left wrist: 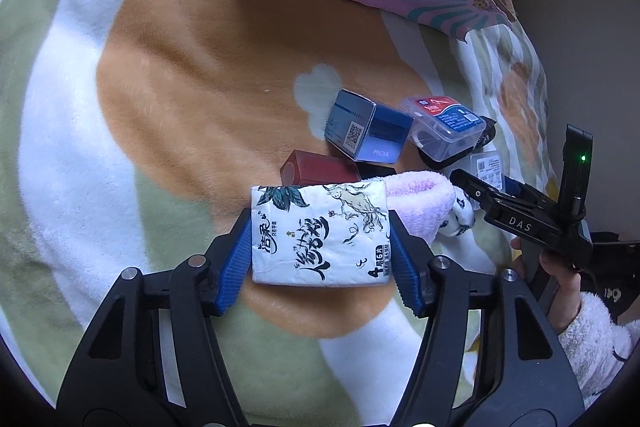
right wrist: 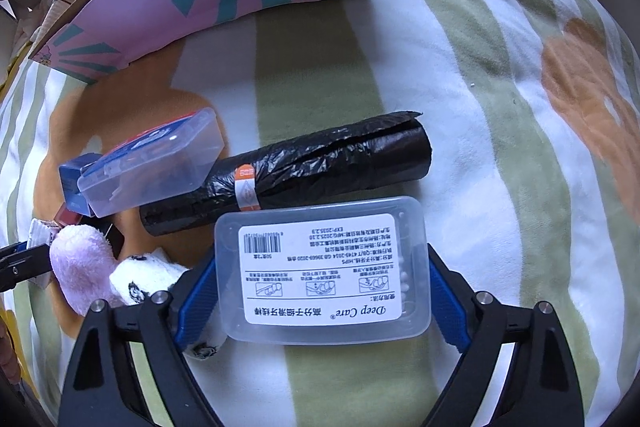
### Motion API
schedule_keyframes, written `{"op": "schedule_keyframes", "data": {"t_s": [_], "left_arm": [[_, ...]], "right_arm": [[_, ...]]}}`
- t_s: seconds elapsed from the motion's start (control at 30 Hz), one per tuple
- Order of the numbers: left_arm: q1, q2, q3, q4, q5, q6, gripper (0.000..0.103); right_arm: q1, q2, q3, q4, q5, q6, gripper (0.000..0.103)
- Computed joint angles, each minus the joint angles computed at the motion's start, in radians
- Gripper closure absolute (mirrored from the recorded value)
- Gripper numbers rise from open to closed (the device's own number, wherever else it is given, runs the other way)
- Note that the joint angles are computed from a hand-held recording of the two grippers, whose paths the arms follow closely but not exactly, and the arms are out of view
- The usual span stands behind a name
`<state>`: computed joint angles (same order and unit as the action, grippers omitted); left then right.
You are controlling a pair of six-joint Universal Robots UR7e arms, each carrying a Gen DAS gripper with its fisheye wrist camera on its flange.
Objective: Organize objects
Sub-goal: 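Grasp the white tissue pack with the left tool while the right tool grasps the clear Deep Care box, then carry the tissue pack and Deep Care box into the cardboard box and release both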
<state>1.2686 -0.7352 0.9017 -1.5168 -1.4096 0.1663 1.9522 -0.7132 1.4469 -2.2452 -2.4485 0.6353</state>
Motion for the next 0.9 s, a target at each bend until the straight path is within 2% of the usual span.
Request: {"op": "schedule_keyframes", "data": {"t_s": [0.57,0.63,0.67,0.9], "left_arm": [[-0.074,-0.07,0.033,-0.048,0.066,0.026,0.044],[-0.088,-0.081,0.03,-0.059,0.078,0.023,0.044],[-0.095,-0.086,0.027,-0.062,0.082,0.02,0.044],[-0.158,-0.12,0.002,-0.07,0.114,-0.009,0.044]], "right_arm": [[0.079,-0.049,-0.006,0.038,-0.013,0.032,0.014],[0.097,-0.053,-0.024,0.06,-0.017,0.038,0.014],[0.106,-0.034,-0.075,0.09,-0.019,0.043,0.014],[0.125,-0.008,-0.227,0.175,-0.049,0.006,0.014]]}}
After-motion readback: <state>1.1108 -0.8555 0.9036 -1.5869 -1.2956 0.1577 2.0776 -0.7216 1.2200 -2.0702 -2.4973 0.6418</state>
